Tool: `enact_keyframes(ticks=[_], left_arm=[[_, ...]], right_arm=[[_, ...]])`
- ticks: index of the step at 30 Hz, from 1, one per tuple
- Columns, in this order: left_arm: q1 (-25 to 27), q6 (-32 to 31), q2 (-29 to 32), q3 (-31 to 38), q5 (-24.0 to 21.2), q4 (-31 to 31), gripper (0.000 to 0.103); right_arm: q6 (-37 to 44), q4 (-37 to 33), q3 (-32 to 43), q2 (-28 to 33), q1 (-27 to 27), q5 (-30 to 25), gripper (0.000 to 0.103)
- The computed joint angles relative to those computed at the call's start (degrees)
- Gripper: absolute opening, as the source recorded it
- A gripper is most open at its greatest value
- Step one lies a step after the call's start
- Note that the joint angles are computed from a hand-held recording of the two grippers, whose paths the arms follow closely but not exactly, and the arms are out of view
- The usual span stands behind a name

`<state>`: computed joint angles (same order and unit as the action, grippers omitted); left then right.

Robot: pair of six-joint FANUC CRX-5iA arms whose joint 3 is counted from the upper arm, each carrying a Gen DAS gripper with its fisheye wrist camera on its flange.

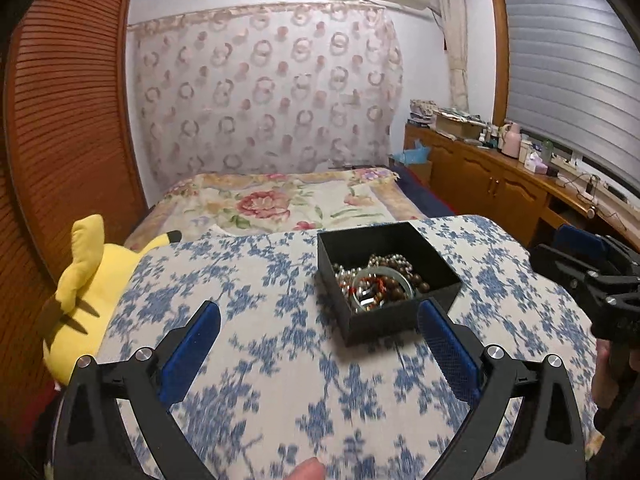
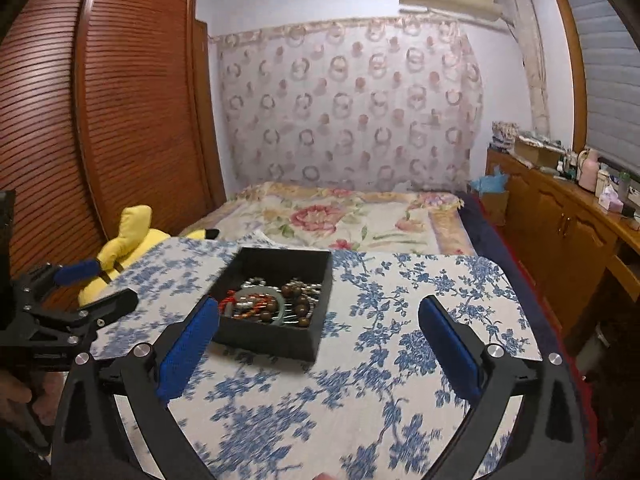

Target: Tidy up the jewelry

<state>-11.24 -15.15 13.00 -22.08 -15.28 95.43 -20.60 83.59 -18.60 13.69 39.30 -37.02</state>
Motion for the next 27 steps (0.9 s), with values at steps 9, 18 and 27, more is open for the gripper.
enact_keyframes(ticks=[9, 18, 27], left_arm=[[0.49, -2.31, -5.80, -6.05, 0.99, 3.52, 0.095], [-1.68, -9.81, -10.17, -10.31, 2.11, 12.22, 0.095], [-3.75, -14.69, -11.21, -10.83, 3.68, 17.83, 0.095]], right_arm=[[-5.19, 1.17, -4.29, -3.57, 4.83, -5.25, 0.101], [-7.00, 0.32, -6.37, -5.31, 8.07, -9.95, 0.101], [-7.01, -0.19, -6.55, -5.36, 8.71, -11.11, 0.101]])
